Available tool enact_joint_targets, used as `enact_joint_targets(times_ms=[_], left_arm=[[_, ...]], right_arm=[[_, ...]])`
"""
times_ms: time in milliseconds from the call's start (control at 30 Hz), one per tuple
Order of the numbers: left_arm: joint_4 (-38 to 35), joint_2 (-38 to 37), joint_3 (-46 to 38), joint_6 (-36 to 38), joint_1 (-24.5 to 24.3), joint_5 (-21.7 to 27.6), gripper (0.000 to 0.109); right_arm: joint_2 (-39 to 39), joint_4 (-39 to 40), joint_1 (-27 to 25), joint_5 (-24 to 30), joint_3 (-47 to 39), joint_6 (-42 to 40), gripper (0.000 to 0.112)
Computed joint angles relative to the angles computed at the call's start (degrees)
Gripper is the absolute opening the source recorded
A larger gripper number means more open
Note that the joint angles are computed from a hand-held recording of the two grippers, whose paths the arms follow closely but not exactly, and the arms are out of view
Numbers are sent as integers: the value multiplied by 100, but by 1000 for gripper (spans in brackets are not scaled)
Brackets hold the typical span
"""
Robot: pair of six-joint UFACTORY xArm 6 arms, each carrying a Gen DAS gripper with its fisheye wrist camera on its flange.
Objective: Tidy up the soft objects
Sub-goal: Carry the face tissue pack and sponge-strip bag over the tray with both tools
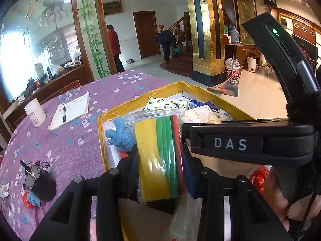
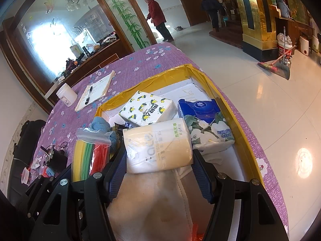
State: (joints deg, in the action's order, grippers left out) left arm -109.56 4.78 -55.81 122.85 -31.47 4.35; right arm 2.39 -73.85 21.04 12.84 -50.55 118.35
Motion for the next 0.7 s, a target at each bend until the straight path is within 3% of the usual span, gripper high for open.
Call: enact_joint_targets(times_ms=[533,700], left_arm=[[-1160,-5,-125,1335,11,-87,39],[-1161,-1,-123,1334,12,-80,39]], right_arm=[[-22,53,12,38,21,-89,69],[-17,65,22,45,17,-94,69]])
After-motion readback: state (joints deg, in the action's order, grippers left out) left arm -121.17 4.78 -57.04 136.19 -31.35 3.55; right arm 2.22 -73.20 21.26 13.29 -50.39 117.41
